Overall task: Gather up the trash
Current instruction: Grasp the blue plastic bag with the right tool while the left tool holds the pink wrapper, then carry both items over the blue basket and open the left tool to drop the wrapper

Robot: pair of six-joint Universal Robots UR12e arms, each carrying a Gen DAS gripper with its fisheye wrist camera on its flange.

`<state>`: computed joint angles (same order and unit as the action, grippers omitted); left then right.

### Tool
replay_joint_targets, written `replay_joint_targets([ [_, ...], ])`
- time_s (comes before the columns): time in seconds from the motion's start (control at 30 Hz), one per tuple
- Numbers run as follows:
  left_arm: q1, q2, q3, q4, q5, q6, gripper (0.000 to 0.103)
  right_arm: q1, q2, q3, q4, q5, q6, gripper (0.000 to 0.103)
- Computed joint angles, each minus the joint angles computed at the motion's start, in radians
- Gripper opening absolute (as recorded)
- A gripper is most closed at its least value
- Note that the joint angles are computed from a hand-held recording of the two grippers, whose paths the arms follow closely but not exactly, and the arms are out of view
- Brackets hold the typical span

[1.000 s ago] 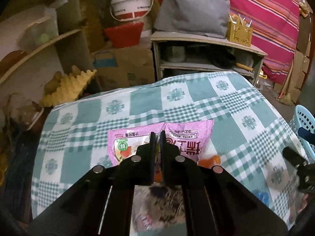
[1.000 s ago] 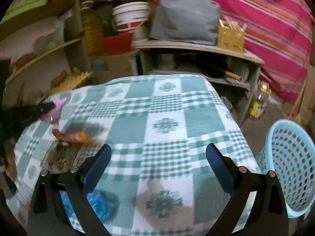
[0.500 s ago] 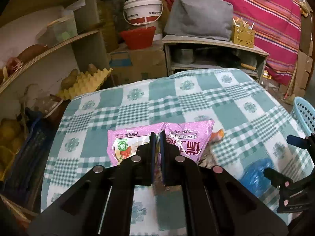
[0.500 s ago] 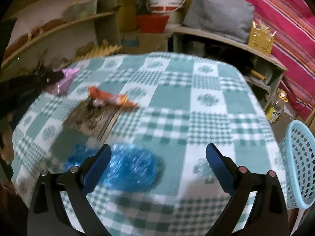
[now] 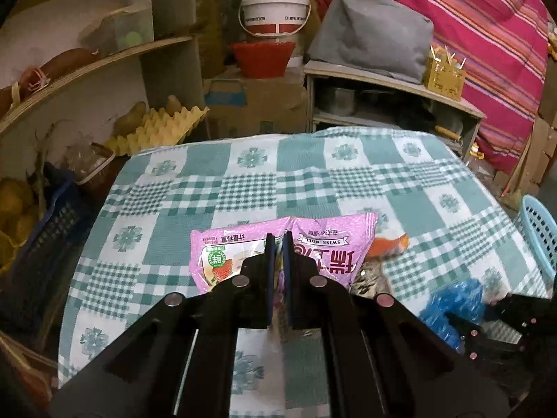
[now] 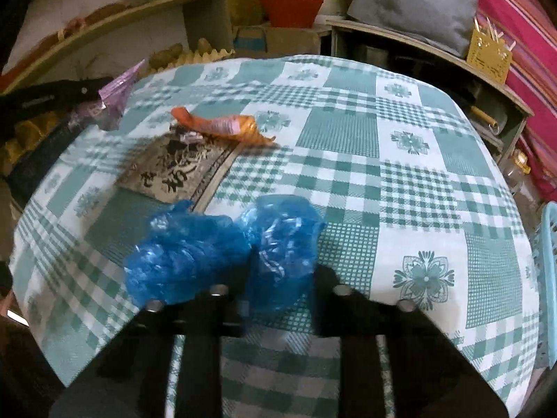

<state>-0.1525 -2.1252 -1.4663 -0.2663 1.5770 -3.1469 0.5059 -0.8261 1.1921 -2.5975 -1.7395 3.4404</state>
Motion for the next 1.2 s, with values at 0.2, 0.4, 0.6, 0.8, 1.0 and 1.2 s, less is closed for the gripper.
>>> replay_joint_targets([
  [0.2,-0.026,-0.010,0.029,0.025,0.004,-0.010,0.003,-0.020,-0.043,0.065,-0.110,-0.018,0.020,0.008],
  [0.4,-0.067,-0.034,0.075,0.021,-0.012,-0.011,0.003,-0.056,-0.111,0.168,-0.212,-0.069,0.082,0.008],
  [0.6,-0.115,-0.060,0.121,0.017,-0.055,-0.010,0.003,-0.103,-0.192,0.294,-0.320,-0.116,0.169,0.008],
  [0.8,-0.178,-0.093,0.167,0.028,-0.078,0.011,0.003,-0.139,-0.276,0.418,-0.408,-0.219,0.234,0.008],
  [1.0,-0.238,-0.131,0.217,0.019,-0.128,0.033,0.003,-0.183,-0.358,0.543,-0.448,-0.305,0.330,0.008],
  [1.2,-0.296,-0.172,0.271,-0.003,-0.180,0.065,0.003,-0.217,-0.411,0.629,-0.447,-0.361,0.409,0.008],
])
